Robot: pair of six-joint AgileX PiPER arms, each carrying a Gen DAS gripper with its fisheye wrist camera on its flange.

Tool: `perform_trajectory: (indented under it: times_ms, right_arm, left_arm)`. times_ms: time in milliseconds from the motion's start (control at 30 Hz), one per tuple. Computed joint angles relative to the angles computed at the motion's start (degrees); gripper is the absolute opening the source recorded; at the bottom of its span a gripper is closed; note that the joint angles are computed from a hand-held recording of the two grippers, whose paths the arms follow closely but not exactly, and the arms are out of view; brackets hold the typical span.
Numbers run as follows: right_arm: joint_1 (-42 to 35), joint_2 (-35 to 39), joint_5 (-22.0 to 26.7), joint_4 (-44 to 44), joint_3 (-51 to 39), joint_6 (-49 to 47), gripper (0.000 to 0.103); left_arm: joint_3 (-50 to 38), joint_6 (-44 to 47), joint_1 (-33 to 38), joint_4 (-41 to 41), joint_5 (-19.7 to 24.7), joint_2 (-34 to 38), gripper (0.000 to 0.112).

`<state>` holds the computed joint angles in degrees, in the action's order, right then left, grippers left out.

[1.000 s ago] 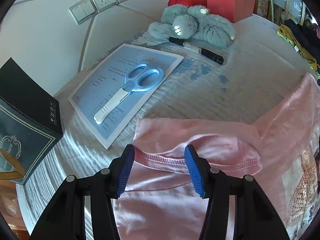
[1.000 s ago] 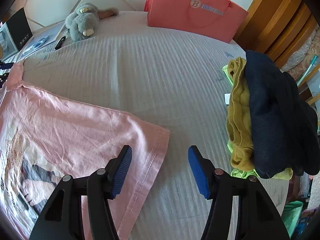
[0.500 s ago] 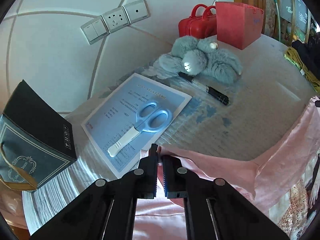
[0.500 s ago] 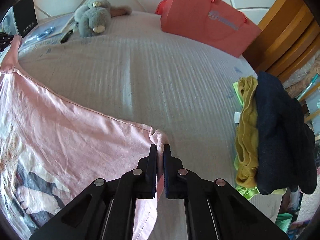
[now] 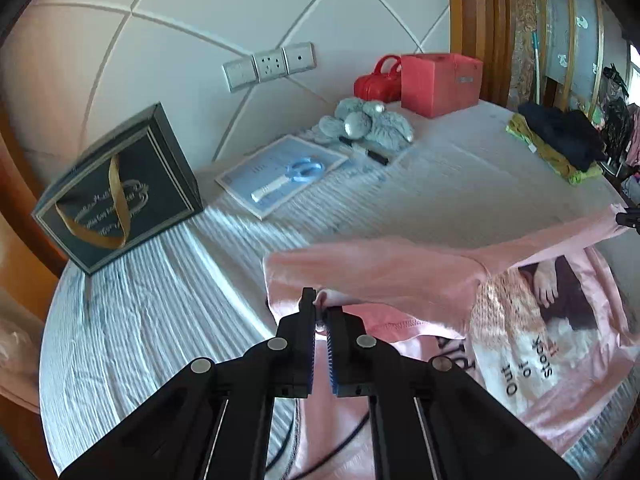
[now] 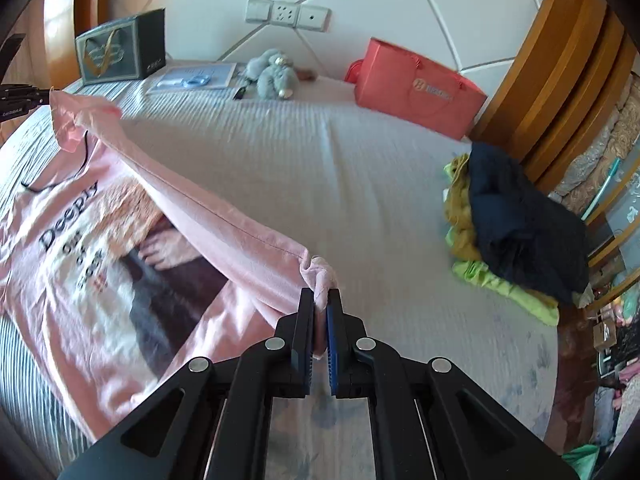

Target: Fold clothes

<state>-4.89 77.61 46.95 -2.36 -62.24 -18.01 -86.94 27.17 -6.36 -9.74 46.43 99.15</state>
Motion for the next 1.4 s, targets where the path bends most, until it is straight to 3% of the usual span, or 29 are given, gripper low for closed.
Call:
perform_trajectory:
  times_ms: [67, 167, 300, 333, 400, 433, 467, 600, 733, 833, 1033, 1133, 1200, 1267, 1333, 1400]
  right_arm:
    - [0.2, -1.0, 3.4, 0.5, 4.0, -0.4, 0.011]
    - [-1.5, -1.0, 5.7, 1.5, 7.2, 0.1, 0.029]
    - [-7.9, -3.4, 7.9, 6.0, 6.3, -2.4, 0.031]
    - [-9.6, -4.2, 8.3, 7.3, 5.6, -2.9, 0.031]
    - [-12.1, -3.8, 8.4, 8.3, 3.1, -2.2, 0.041]
    - [-13.2, -3.5, 8.4, 8.7, 1.7, -1.7, 0.043]
    - [-14.0, -2.8, 8.6, 9.0, 0.1, -0.7, 0.043]
    - [-12.7, 2.7, 8.5, 5.8, -6.1, 5.1, 0.043]
    - [-9.9, 8.4, 9.3, 4.0, -10.7, 9.9, 0.043]
    - [-9.5, 11.6, 9.4, 5.0, -12.3, 11.7, 0.043]
    - [-9.5, 16.7, 9.0, 6.8, -14.3, 14.5, 0.043]
    - [-9.4, 19.4, 9.3, 8.3, -15.3, 15.4, 0.044]
    - [-8.5, 21.0, 9.0, 8.5, -15.3, 16.4, 0.044]
    - [-7.3, 22.2, 8.3, 8.0, -14.9, 17.7, 0.043]
    - [-4.1, 21.9, 6.0, 3.6, -13.6, 20.1, 0.008]
    - [0.4, 21.2, 4.5, -5.5, -12.5, 26.1, 0.006]
  left_arm:
    - [5.5, -0.2, 1.0, 0.3, 2.1, -1.0, 0.005]
    - [9.3, -0.3, 3.4, -1.9, 4.5, -1.4, 0.006]
    - [7.2, 5.8, 8.3, -11.0, 10.5, -2.5, 0.013]
    - [5.5, 7.4, 9.5, -13.5, 12.4, -2.6, 0.017]
    - [0.6, 8.8, 11.4, -17.8, 15.1, -1.9, 0.038]
    - [-2.4, 8.1, 11.8, -19.2, 16.0, -1.0, 0.054]
    - [-5.2, 6.8, 11.7, -19.7, 16.0, 0.3, 0.060]
    - [-19.2, -1.2, 7.2, -13.1, 16.1, 10.5, 0.060]
    - [-32.7, -9.0, 3.6, -6.6, 19.4, 23.2, 0.060]
    - [-38.2, -12.2, 2.3, -2.8, 20.6, 29.1, 0.060]
    - [-40.1, -12.1, 0.7, -1.2, 20.8, 33.3, 0.060]
    - [-37.7, -13.6, -0.5, 0.6, 18.7, 32.9, 0.056]
    - [-35.6, -14.9, -1.7, 3.2, 16.6, 31.8, 0.050]
    - [-31.8, -17.2, -3.0, 7.3, 13.0, 29.8, 0.026]
    - [-30.8, -19.7, -3.1, 8.3, 12.3, 29.1, 0.015]
    - [-29.8, -21.8, -2.9, 9.1, 11.5, 28.5, 0.011]
